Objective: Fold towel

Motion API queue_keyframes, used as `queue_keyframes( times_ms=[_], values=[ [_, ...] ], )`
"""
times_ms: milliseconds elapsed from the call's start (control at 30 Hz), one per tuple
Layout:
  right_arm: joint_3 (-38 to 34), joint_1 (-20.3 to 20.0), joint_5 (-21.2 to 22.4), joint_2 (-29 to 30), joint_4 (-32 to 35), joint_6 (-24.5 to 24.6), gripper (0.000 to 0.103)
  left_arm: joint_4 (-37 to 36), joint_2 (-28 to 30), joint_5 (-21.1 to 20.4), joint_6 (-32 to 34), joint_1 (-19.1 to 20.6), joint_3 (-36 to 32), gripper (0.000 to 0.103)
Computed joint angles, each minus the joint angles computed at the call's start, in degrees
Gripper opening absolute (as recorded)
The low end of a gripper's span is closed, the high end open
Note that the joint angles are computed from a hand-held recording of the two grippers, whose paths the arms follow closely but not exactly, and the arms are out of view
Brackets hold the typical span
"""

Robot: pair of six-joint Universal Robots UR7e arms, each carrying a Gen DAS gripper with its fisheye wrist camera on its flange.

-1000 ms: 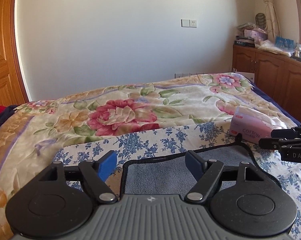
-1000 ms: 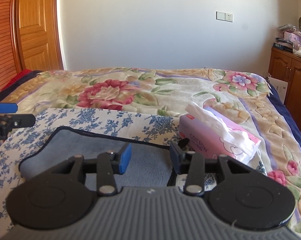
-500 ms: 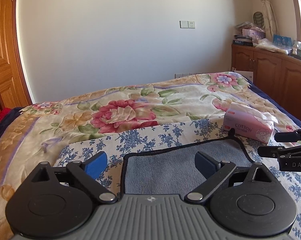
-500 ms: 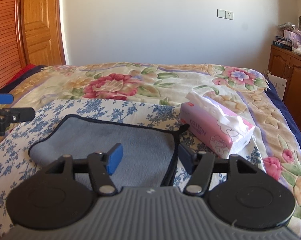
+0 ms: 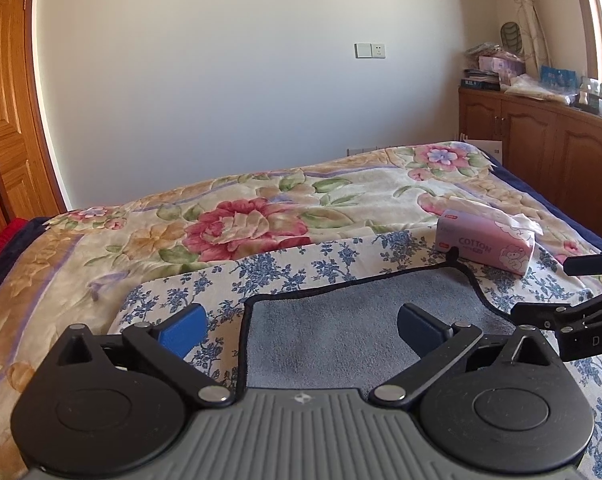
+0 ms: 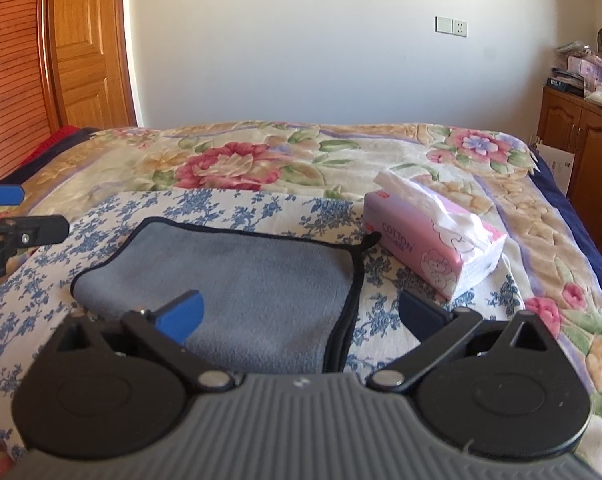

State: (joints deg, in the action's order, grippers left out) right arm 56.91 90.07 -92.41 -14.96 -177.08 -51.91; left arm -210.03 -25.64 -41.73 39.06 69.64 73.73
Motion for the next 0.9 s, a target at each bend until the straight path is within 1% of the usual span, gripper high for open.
queue_keyframes(
  times_ms=[200,300,433,533,667,733,900],
  values=[
    [4.0,0.1,0.2,-2.1,-2.8,-0.2,0.103,-0.4,-1.3,1.2,-1.3,-0.7,3.2,0.103],
    [6.7,0.1,0.6,-3.7,-4.7,-0.3,0.103,-2.0,-1.7,2.5,-0.8,-1.4,4.6,0.103],
    [10.4,-0.1,1.4,-6.2,-6.4,1.2,0.103,-3.9,-2.8,3.6,-1.5,-2.5,7.3,0.103],
    [13.0,-0.3,2.0,-8.0,-7.6,2.6,0.103,-5.0,-4.2,3.2,-2.3,-3.2,10.2,0.103],
    [16.2,-0.6,2.0,-9.9,-9.3,3.7,0.103,-7.9,-5.3,3.5,-1.2,-4.6,13.2,0.103],
    [17.4,-0.5,1.4,-10.6,-9.7,3.5,0.103,-9.1,-5.8,3.8,-0.7,-5.1,14.6,0.103],
    [20.6,-0.5,1.6,-12.1,-11.8,3.0,0.103,-11.1,-7.0,5.1,-0.1,-6.3,18.1,0.103]
  ],
)
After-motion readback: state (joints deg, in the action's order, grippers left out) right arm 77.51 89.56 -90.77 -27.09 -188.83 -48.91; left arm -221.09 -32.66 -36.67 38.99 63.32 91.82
